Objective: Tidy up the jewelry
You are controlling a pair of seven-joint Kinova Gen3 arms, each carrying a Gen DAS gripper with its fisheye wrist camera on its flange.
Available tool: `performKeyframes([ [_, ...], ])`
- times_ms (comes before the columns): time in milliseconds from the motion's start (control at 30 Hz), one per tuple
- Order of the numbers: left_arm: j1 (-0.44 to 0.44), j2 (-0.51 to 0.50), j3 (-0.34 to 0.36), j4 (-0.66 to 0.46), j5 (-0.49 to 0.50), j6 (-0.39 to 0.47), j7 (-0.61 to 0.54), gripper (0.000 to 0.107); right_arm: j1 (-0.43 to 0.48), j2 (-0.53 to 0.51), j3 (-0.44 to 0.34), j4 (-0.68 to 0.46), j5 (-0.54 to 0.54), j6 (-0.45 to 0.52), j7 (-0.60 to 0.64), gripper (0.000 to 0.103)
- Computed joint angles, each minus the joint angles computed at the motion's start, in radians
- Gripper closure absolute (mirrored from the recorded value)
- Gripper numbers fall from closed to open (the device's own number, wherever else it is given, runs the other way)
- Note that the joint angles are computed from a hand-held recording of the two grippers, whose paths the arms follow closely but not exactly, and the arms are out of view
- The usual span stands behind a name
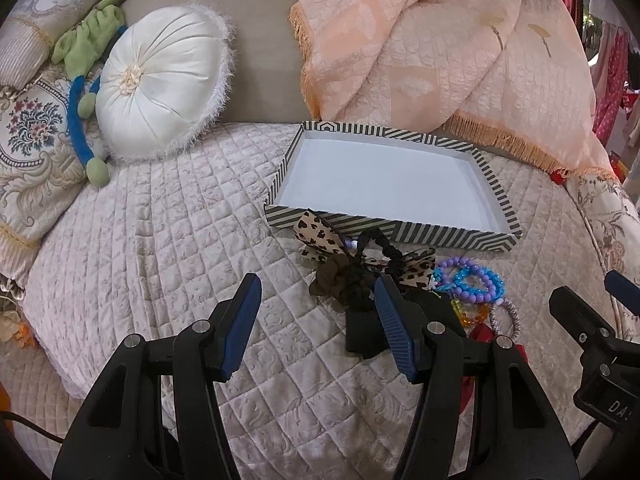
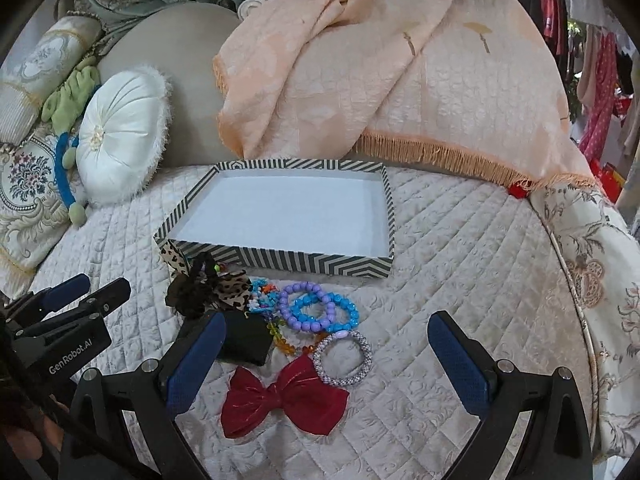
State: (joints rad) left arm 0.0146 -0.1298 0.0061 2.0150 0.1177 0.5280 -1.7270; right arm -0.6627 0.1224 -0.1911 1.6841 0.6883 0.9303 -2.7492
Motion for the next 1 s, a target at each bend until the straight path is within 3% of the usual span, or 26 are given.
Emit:
performKeyframes([
  [1000, 0.000, -0.017, -0.010, 0.007, 0.006, 0.015, 0.001, 0.049, -0.007, -0.001, -0.005, -0.023, -0.034, -0.003, 0.021, 0.002],
])
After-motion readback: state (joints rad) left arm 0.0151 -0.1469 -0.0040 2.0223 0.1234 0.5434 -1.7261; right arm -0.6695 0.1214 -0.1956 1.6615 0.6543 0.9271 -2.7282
